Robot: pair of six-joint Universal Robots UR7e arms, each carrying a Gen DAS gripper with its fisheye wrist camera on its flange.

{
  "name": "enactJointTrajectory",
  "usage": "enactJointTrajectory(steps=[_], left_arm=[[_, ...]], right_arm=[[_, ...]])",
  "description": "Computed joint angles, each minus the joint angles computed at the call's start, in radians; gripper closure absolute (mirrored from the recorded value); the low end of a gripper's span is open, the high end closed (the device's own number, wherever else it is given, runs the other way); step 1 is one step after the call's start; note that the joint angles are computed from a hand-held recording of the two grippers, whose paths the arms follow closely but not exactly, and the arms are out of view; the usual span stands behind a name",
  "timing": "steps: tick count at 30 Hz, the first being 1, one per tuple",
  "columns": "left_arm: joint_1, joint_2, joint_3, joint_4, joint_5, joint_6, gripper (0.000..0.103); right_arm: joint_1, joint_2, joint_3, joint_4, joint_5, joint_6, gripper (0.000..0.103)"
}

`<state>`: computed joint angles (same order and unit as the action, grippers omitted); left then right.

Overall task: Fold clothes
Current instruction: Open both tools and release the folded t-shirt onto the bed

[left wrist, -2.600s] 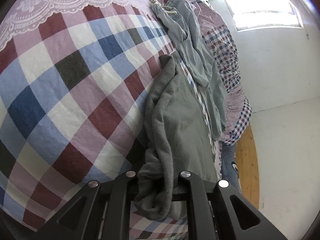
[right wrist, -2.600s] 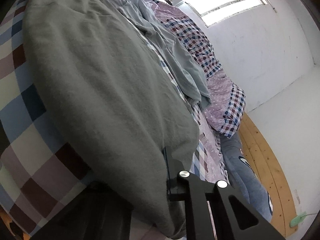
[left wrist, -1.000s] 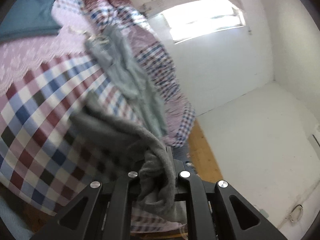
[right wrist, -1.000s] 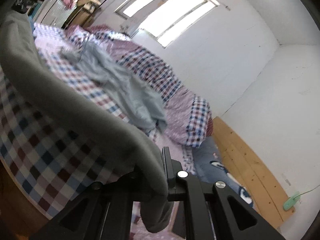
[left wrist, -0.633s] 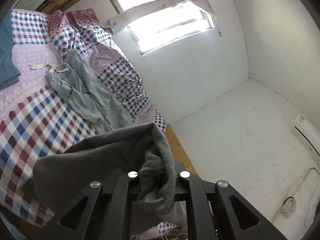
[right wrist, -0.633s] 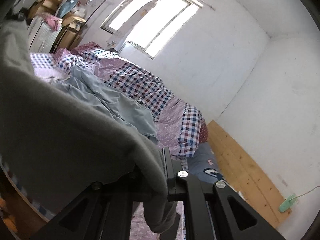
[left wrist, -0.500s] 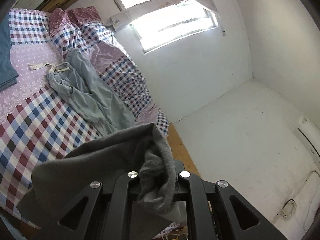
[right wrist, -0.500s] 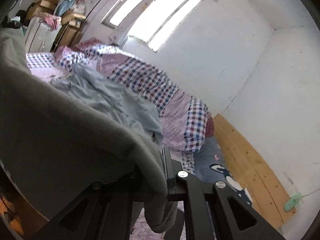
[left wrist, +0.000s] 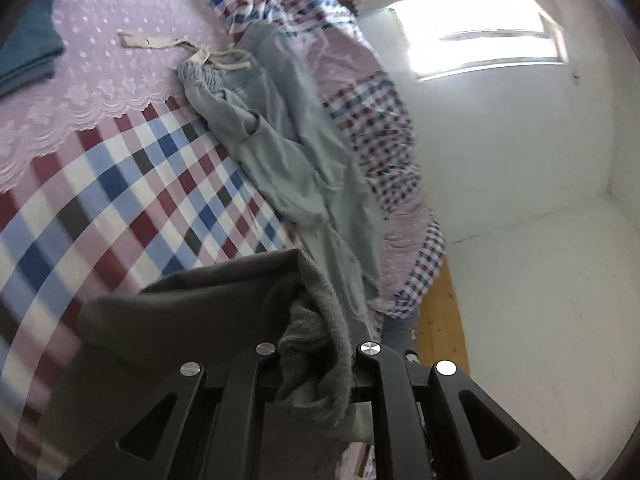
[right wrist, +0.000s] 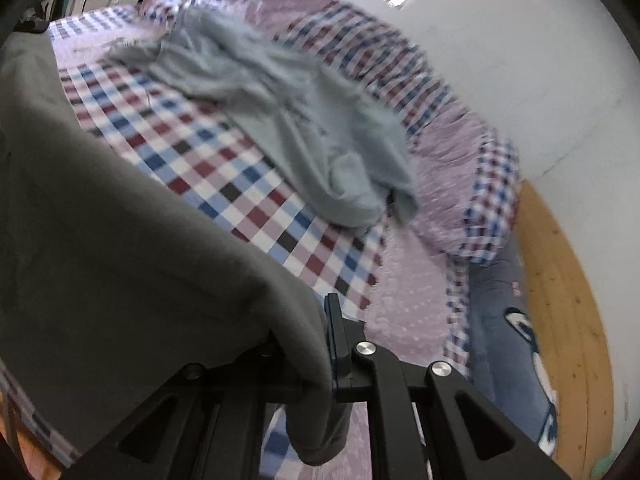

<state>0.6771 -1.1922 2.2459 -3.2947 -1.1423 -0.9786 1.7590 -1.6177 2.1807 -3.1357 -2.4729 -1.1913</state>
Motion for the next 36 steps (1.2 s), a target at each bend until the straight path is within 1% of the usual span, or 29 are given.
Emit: enactJointTrajectory(steps=[3, 5, 6, 7, 8, 9, 11, 12, 14, 15, 16, 17, 18, 19, 21, 24, 25, 27, 29, 30, 32, 33, 34, 36], left_arm=[[0.069, 0.063, -0.089, 0.071, -0.031, 0.020, 0.093], [0.114, 0.107, -0.155, 0.132, -0.051, 0.026, 0.092], [0.132, 0.123, -0.186, 0.171, -0.056, 0.035, 0.090], [0.149, 0.140, -0.212, 0.197, -0.059, 0.050, 0.088], [0.164, 0.157, -0.239, 0.224, -0.061, 0.064, 0.088], [0.179, 0.175, -0.266, 0.252, -0.063, 0.078, 0.087], [0.194, 0.190, -0.293, 0.298, -0.068, 0.101, 0.085], [0.198, 0.195, -0.301, 0.311, -0.067, 0.116, 0.084], [0.200, 0.195, -0.285, 0.277, -0.065, 0.137, 0.078], [0.200, 0.193, -0.270, 0.237, -0.062, 0.144, 0.072], [0.189, 0.185, -0.246, 0.176, -0.028, 0.156, 0.055], [0.178, 0.179, -0.224, 0.114, 0.006, 0.170, 0.044], [0.168, 0.175, -0.203, 0.051, 0.040, 0.187, 0.029], [0.157, 0.172, -0.184, -0.013, 0.074, 0.207, 0.021], [0.146, 0.149, -0.154, -0.060, 0.096, 0.214, 0.020], [0.127, 0.111, -0.120, 0.005, 0.129, 0.187, 0.020], [0.115, 0.096, -0.099, 0.020, 0.146, 0.178, 0.020], [0.090, 0.064, -0.047, 0.042, 0.174, 0.165, 0.020], [0.059, 0.032, 0.016, 0.052, 0.206, 0.138, 0.020], [0.045, 0.018, 0.041, 0.059, 0.217, 0.123, 0.020], [0.005, -0.018, 0.105, 0.073, 0.249, 0.067, 0.020], [-0.011, -0.034, 0.128, 0.083, 0.248, 0.049, 0.020], [-0.028, -0.051, 0.150, 0.095, 0.247, 0.029, 0.020], [-0.070, -0.082, 0.187, 0.145, 0.272, 0.000, 0.020]], right_arm=[[-0.062, 0.050, -0.071, 0.139, 0.024, 0.080, 0.096], [-0.110, 0.088, -0.129, 0.250, 0.040, 0.148, 0.092], [-0.129, 0.102, -0.151, 0.293, 0.046, 0.174, 0.086], [-0.150, 0.120, -0.177, 0.332, 0.051, 0.201, 0.077], [-0.169, 0.137, -0.203, 0.367, 0.056, 0.232, 0.071], [-0.184, 0.141, -0.225, 0.405, 0.072, 0.268, 0.063], [-0.215, 0.139, -0.267, 0.481, 0.126, 0.341, 0.056], [-0.226, 0.140, -0.276, 0.467, 0.143, 0.357, 0.048], [-0.241, 0.143, -0.274, 0.354, 0.164, 0.358, 0.047], [-0.246, 0.146, -0.273, 0.303, 0.164, 0.360, 0.047], [-0.250, 0.145, -0.269, 0.264, 0.158, 0.373, 0.046], [-0.256, 0.140, -0.263, 0.234, 0.154, 0.396, 0.046], [-0.261, 0.134, -0.258, 0.204, 0.150, 0.420, 0.046], [-0.269, 0.115, -0.244, 0.197, 0.167, 0.445, 0.046], [-0.287, 0.053, -0.197, 0.211, 0.235, 0.488, 0.046], [-0.301, -0.040, -0.114, 0.212, 0.303, 0.530, 0.046], [-0.305, -0.080, -0.079, 0.217, 0.332, 0.558, 0.046], [-0.322, -0.183, 0.005, 0.235, 0.410, 0.626, 0.046], [-0.337, -0.290, 0.091, 0.251, 0.488, 0.676, 0.046], [-0.339, -0.336, 0.133, 0.247, 0.515, 0.689, 0.046], [-0.338, -0.417, 0.215, 0.226, 0.550, 0.694, 0.046], [-0.326, -0.441, 0.243, 0.220, 0.550, 0.692, 0.046], [-0.303, -0.446, 0.262, 0.216, 0.536, 0.688, 0.046], [-0.254, -0.453, 0.298, 0.209, 0.504, 0.683, 0.046]])
